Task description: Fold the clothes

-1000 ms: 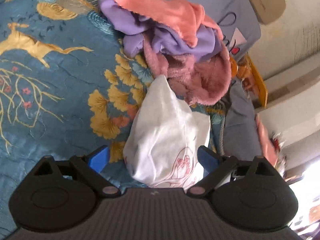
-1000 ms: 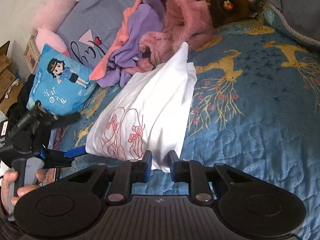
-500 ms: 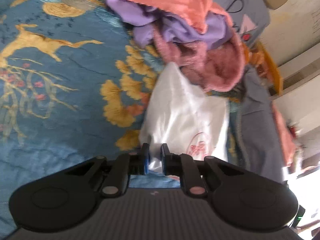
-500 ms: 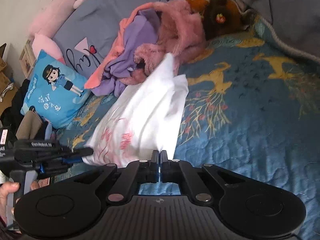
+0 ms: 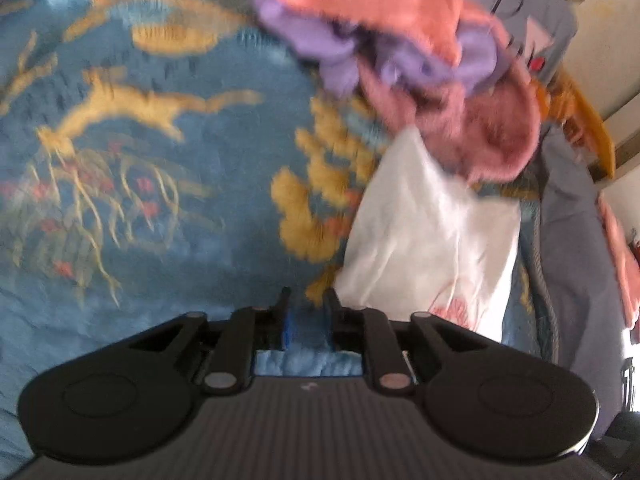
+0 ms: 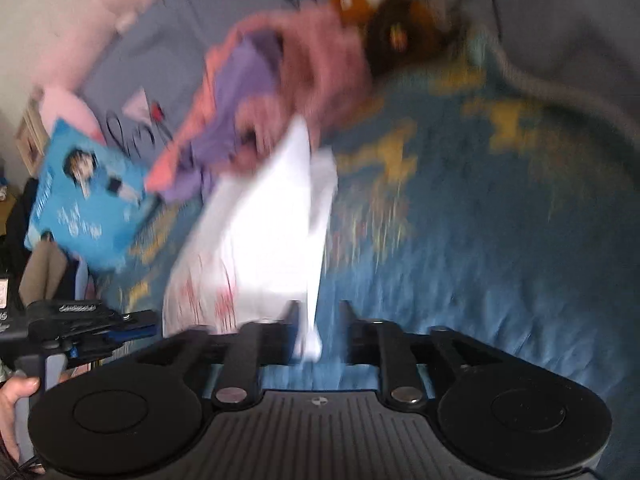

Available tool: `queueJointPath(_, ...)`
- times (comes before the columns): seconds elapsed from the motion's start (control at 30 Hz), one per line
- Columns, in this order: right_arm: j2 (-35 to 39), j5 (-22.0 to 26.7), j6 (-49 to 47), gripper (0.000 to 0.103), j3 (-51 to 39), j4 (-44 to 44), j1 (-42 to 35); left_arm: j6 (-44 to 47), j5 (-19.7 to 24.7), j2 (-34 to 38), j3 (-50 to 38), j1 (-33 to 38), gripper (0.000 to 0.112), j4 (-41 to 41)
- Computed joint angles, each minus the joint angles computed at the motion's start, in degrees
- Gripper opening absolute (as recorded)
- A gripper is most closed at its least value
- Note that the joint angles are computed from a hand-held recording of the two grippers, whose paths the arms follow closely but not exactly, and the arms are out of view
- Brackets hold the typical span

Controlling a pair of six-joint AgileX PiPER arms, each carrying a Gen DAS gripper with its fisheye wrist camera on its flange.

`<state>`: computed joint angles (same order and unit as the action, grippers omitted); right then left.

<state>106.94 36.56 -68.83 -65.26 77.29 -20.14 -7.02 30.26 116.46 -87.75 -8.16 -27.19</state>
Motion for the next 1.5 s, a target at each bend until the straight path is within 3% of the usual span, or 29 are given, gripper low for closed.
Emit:
queueJointPath(0.03,-0.24,-0.54,-2.8,0.038,-0.63,1.45,0.07,3.68,-1.99,-1.32,1.23,0.4,0.026,-2.69)
queueJointPath(0.1,1.66,-0.16,-2.44,0.038,-5.1,0.39,0.8,13.27,-2.99,-1.98,0.41,1.19,0.047,-9.1)
queueJointPath(0.2,6.3,1.1,1.49,0.038,-13.25,-2.21,2.51,16.73,5.19,3.93,-11.12,1.58,0.054,-9.5)
queueJointPath(0.3,12.24,1.24,7.87,0.039,-21.55,-5.24,5.0,11.95,13.7,12.79,-26.15,0.51,0.054,-5.21)
queueJointPath(0.4,18.91,2.66,20.05,0.037,-30.7,-11.53,6.65,4.92,19.92,21.03,-39.9,-1.76,0.054,2.29)
queueJointPath(0.47,21.51,3.3,27.36,0.011,-34.29,-15.7,7.34,1.59,23.01,25.45,-46.66,-2.61,0.054,5.05)
queueJointPath(0.5,22.58,3.49,30.13,0.002,-35.58,-17.21,7.63,-0.89,24.43,27.52,-49.86,-3.09,0.056,7.32)
queueJointPath(0.53,22.2,2.25,30.6,0.002,-35.08,-17.9,8.0,-3.31,25.7,29.5,-52.89,-3.57,0.056,9.63)
queueJointPath(0.63,18.34,-4.69,23.98,0.002,-29.34,-15.16,9.08,-6.52,23.24,29.91,-51.67,-4.43,0.054,13.33)
queueJointPath(0.7,18.01,-6.88,26.06,0.002,-28.96,-19.18,9.84,-7.75,21.24,29.15,-49.65,-5.42,0.054,15.91)
queueJointPath(0.8,22.5,-3.76,37.3,0.002,-34.47,-28.84,9.83,-9.8,18.82,27.88,-46.96,-7.4,0.056,20.84)
queueJointPath(0.9,23.9,-2.2,38.33,0.003,-35.86,-26.96,9.04,-9.9,18.13,27.83,-46.65,-7.55,0.058,21.86)
queueJointPath(0.97,22.3,-2.97,36.74,0.01,-34.06,-24.37,8.55,-9.1,17.12,27.45,-45.55,-6.65,0.058,19.26)
queueJointPath(1.0,20.8,-4.78,34.89,0.022,-32.25,-22.84,8.37,-8.14,14.92,25.52,-42.09,-6.21,0.058,17.72)
queueJointPath(1.03,19.12,-7.05,31.61,0.025,-30.12,-20.35,8.17,-7.06,12.95,23.76,-39.02,-5.76,0.058,16.09)
queueJointPath(1.13,14.68,-12.19,18.53,0.027,-24.87,-10.33,7.58,-1.56,3.77,16.89,-27.91,-4.58,0.056,10.07)
queueJointPath(1.2,13.11,-11.33,8.09,0.027,-23.6,-3.68,7.28,4.6,-0.02,13.7,-23.78,-3.62,0.065,2.75)
queueJointPath(1.27,12.59,-6.87,-0.26,0.027,-23.17,-0.92,7.55,14.34,1.77,12.44,-22.67,-2.42,0.077,-8.1)
queueJointPath(1.33,11.59,-5.23,-8.33,0.026,-21.28,0.45,9.11,18.53,3.96,11.23,-21.55,-2.67,0.079,-11.48)
queueJointPath(1.43,10.4,-7.68,-14.28,0.023,-17.37,-1.64,12.84,14.5,4.53,9.94,-19.33,-6.26,0.079,0.05)
queueJointPath(1.5,11.1,-11.72,-7.64,0.018,-16.66,-10.16,15.78,6.89,7.74,11.93,-21.93,-8.47,0.081,11.5)
